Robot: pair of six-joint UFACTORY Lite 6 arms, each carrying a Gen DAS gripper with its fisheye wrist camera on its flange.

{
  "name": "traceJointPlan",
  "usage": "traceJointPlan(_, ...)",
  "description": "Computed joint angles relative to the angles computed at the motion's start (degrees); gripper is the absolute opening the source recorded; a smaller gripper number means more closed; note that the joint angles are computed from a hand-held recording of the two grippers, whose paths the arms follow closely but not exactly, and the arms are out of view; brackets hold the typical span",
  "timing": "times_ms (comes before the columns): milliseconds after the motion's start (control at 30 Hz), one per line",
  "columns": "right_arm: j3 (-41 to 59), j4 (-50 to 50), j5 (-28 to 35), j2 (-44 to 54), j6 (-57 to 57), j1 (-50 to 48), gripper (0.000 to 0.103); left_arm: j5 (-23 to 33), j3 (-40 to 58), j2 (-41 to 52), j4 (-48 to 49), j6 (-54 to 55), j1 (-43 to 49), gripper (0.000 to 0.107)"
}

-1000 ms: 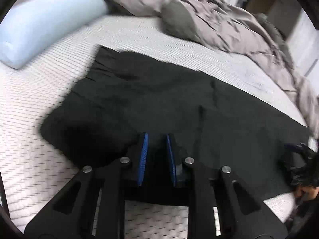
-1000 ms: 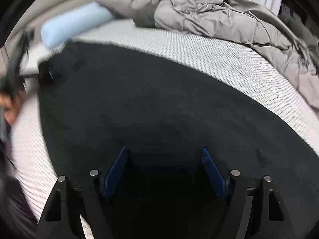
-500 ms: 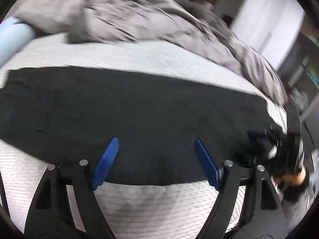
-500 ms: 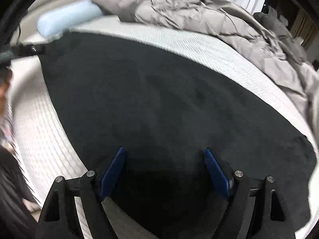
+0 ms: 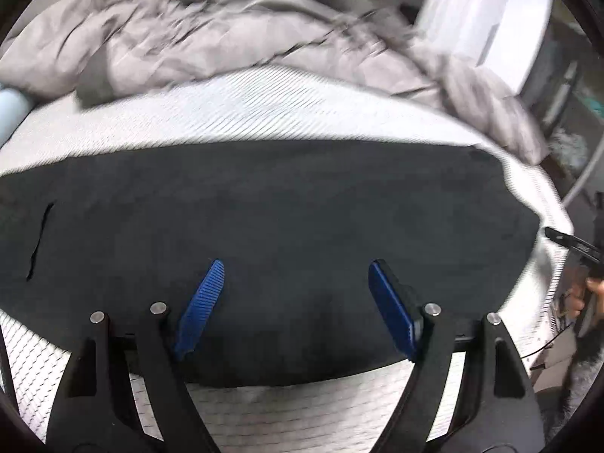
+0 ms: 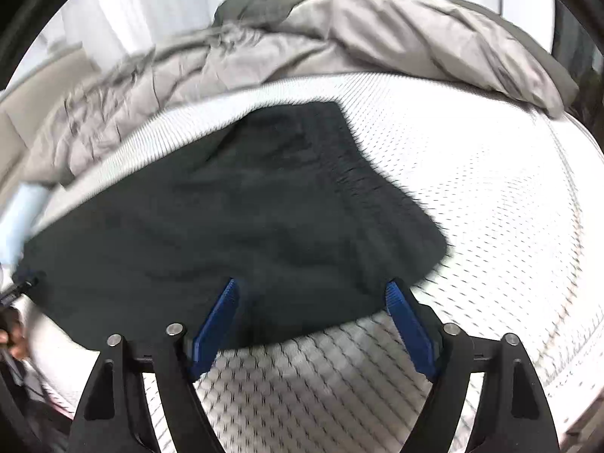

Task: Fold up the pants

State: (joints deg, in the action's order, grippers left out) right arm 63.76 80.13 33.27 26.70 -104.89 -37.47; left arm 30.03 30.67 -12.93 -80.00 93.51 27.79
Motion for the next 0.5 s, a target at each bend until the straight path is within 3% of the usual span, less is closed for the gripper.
traceJointPlan(100,8.5,-7.4,9.2,6.9,14.8,-4.3,0.092,1.2,-1.1,-2.6,-3.5,0.0,-5.9,0.077)
traceJointPlan(167,16.7,-8.7,14.3,15.3,22.7,-5.5,0.092,-1.6,-0.2,-0.8,-6.6,0.2,-11.5,0.077)
traceJointPlan(267,25.7,-3.4,18.7,24.5,26.0,-5.7,0.089,-6.4,1.3,2.9,-10.5,0.2,-17.9,0.077)
traceJointPlan(300,28.1,-1.4,18.4,26.2,25.9,-4.9,0.082,-7.1,1.4,3.7,-11.6,0.4,-18.8,0.077)
traceJointPlan(333,28.3,-0.2,16.8,25.8,25.6,-3.9,0.05,-7.6,1.6,4.8,-13.4,1.6,-19.6,0.077)
traceJointPlan(367,29.2,-0.8,16.2,25.9,26.5,-3.8,0.028,-8.5,1.8,5.6,-14.7,2.2,-20.6,0.077)
traceJointPlan(433,25.2,2.2,18.6,22.0,22.5,-4.4,0.016,-9.9,2.3,7.4,-18.5,5.5,-21.9,0.077)
traceJointPlan(500,18.9,5.3,19.7,15.8,15.6,-5.7,0.015,-11.0,3.2,8.9,-20.7,7.7,-22.5,0.077)
